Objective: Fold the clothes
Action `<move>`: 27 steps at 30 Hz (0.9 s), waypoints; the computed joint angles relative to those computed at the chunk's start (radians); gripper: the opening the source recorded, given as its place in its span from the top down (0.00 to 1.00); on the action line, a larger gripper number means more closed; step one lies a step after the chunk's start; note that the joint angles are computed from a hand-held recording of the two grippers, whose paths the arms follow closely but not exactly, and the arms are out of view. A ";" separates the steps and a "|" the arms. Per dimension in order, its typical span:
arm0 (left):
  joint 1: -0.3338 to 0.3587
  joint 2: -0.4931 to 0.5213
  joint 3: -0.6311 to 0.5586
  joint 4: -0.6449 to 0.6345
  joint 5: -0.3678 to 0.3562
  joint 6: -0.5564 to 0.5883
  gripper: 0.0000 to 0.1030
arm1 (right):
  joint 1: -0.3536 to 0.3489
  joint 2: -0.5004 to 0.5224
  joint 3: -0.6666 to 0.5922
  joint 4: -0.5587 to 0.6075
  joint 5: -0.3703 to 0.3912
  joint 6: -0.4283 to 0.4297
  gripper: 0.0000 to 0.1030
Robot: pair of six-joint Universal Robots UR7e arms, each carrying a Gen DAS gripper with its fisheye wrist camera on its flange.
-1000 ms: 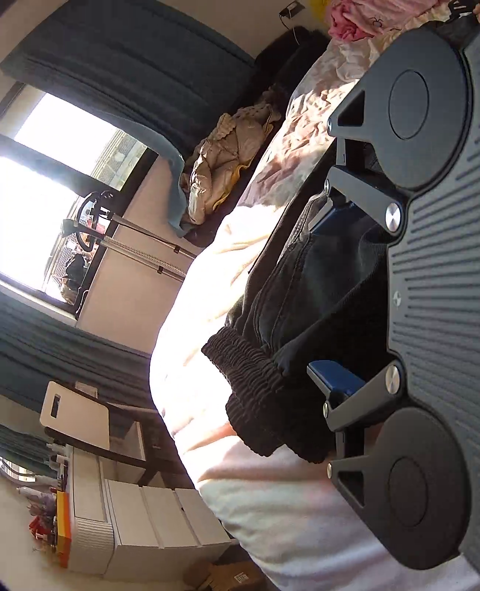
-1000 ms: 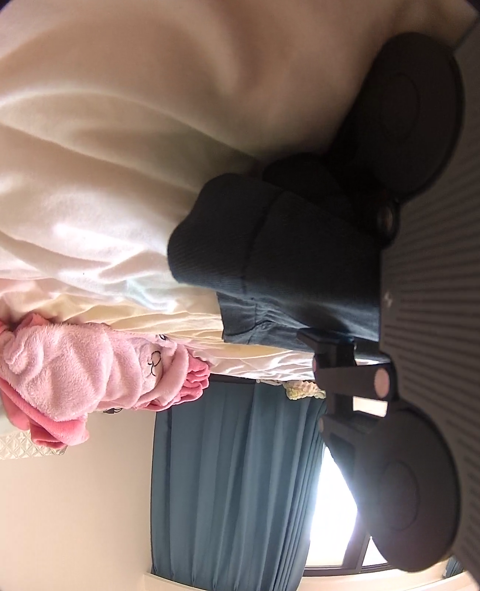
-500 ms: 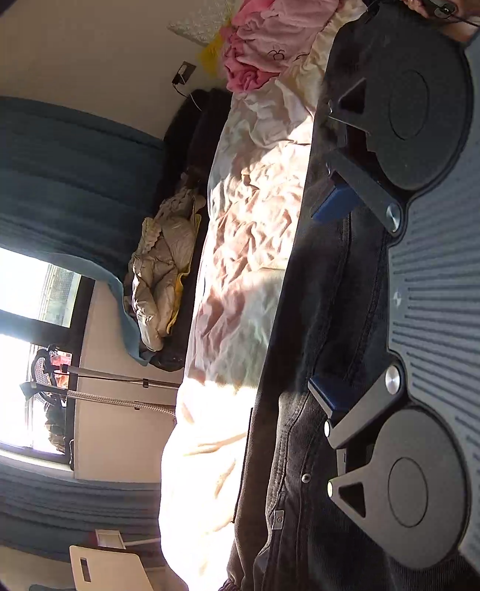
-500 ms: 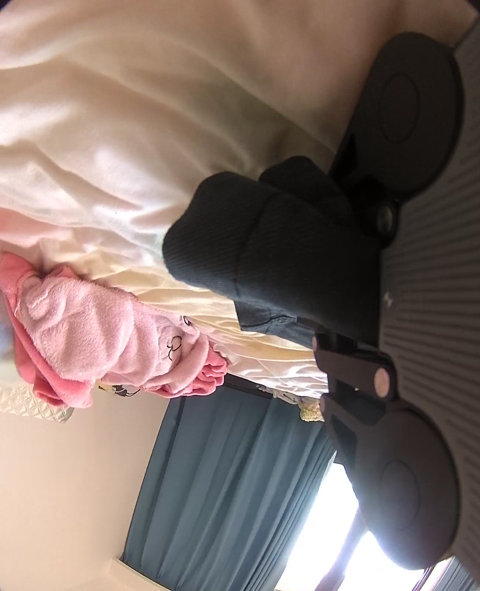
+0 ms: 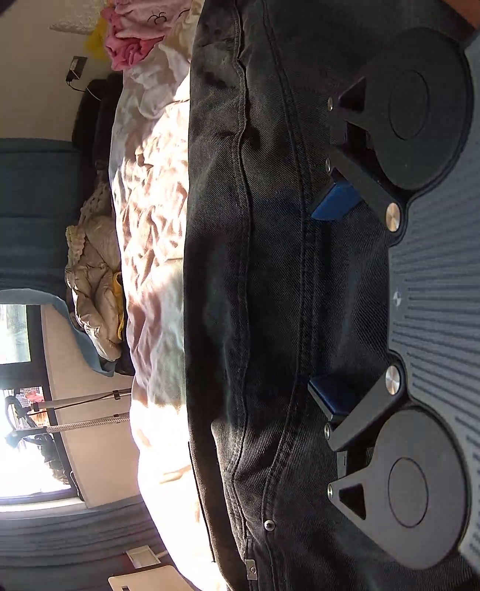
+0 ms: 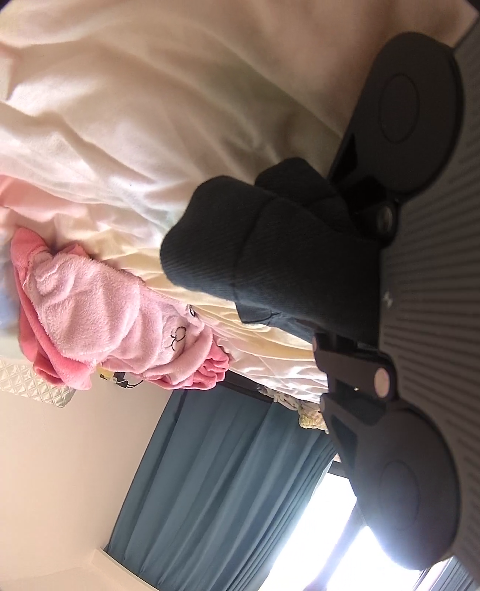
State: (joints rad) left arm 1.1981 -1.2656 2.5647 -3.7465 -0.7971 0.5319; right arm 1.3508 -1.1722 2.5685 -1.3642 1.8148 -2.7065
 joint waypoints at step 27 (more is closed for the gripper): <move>-0.222 -0.179 0.150 -0.301 0.170 0.216 0.04 | 0.233 -0.047 0.012 -0.082 0.058 -0.290 0.86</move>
State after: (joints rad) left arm 0.9758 -1.4447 2.7146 -4.0473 -0.6272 0.7481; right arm 1.5840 -1.2195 2.5802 -1.4459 1.8724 -2.9970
